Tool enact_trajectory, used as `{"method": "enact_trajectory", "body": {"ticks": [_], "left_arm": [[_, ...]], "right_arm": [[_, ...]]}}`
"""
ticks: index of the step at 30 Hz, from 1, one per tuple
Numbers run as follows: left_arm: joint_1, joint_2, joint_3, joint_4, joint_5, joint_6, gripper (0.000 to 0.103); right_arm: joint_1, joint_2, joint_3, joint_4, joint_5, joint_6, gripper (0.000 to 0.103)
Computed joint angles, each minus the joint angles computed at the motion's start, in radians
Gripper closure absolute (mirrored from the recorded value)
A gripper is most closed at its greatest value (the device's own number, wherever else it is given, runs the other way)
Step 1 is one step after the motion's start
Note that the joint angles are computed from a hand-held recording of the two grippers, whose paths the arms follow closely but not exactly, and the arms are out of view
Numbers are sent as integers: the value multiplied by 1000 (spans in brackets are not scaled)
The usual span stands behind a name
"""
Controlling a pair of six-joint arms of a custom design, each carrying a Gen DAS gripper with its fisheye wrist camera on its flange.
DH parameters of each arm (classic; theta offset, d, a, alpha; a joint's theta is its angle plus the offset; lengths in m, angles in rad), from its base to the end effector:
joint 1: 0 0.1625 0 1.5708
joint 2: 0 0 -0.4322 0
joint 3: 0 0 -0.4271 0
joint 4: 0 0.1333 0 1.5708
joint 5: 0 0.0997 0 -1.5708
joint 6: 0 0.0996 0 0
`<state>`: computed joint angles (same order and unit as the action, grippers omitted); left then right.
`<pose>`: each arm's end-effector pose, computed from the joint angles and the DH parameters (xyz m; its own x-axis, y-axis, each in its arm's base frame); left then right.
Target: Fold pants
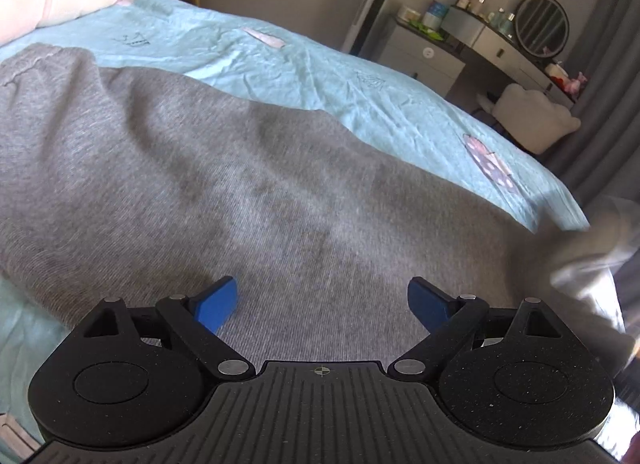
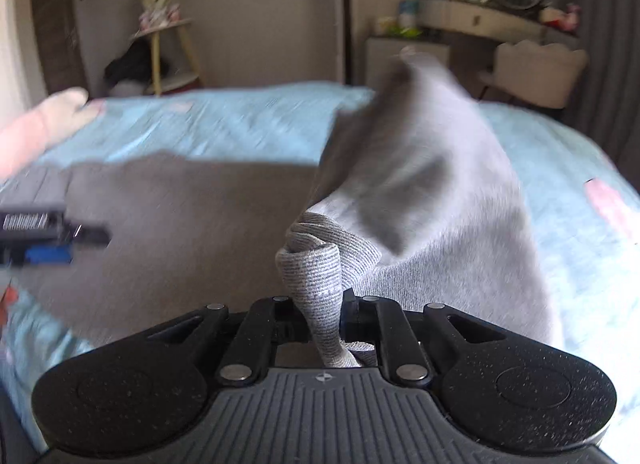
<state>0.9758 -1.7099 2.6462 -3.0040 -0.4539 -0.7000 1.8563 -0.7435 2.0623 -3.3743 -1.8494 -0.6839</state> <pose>0.0154 -0.3747 0.2557 -0.7788 -0.5524 -0.2972 -0.0118 0.4866 -0.8736 0.2586 -0.5051 0.0032 -0.5856 -0.6510 0.4830 -0.7988 0.5647 -0.2074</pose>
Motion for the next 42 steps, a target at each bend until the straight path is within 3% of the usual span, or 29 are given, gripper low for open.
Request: {"method": "enact_trajectory", "body": {"ticks": [3, 6, 9, 11, 13, 15, 19, 21, 23, 25, 26, 27, 32, 34, 38, 40, 42], "left_arm": [[-1, 8, -2, 4, -1, 9, 7], [-3, 15, -5, 2, -22, 35, 7], [-3, 16, -12, -1, -69, 71, 7], [0, 27, -26, -25, -129, 108, 7], [6, 58, -50, -74, -196, 137, 7], [35, 103, -87, -132, -301, 138, 7], [143, 227, -196, -199, -574, 115, 8], [186, 296, -265, -155, -638, 87, 14], [210, 346, -320, -91, -648, 75, 19], [214, 389, -342, -124, -652, 100, 20], [217, 402, -351, -139, -666, 114, 26], [226, 414, -362, -146, -697, 116, 39], [271, 477, -390, -185, -771, 48, 58], [286, 492, -384, -233, -791, 42, 57], [277, 488, -391, -210, -796, 83, 50], [270, 478, -397, -174, -775, 78, 56], [266, 468, -407, -122, -741, 49, 83]], "right_arm": [[13, -23, 6, 94, -8, 45, 73], [-35, -116, 31, 226, 153, 167, 64], [-108, -183, 94, 154, 267, 326, 53], [-126, -184, 105, 101, 238, 415, 52], [-117, -160, 74, 149, 96, 472, 58], [-131, -162, 61, 195, 87, 572, 60], [-170, -169, 86, 127, 180, 596, 60], [-191, -178, 93, 128, 220, 620, 60], [-210, -188, 98, 135, 257, 641, 60], [-228, -189, 97, 139, 289, 663, 60], [-233, -190, 96, 141, 298, 666, 60], [-234, -190, 96, 143, 300, 665, 60], [-217, -172, 79, 136, 272, 623, 60], [-213, -169, 78, 133, 263, 615, 60], [-203, -165, 78, 124, 244, 603, 60], [-198, -166, 82, 116, 235, 597, 60], [-192, -166, 86, 105, 222, 591, 60]]}}
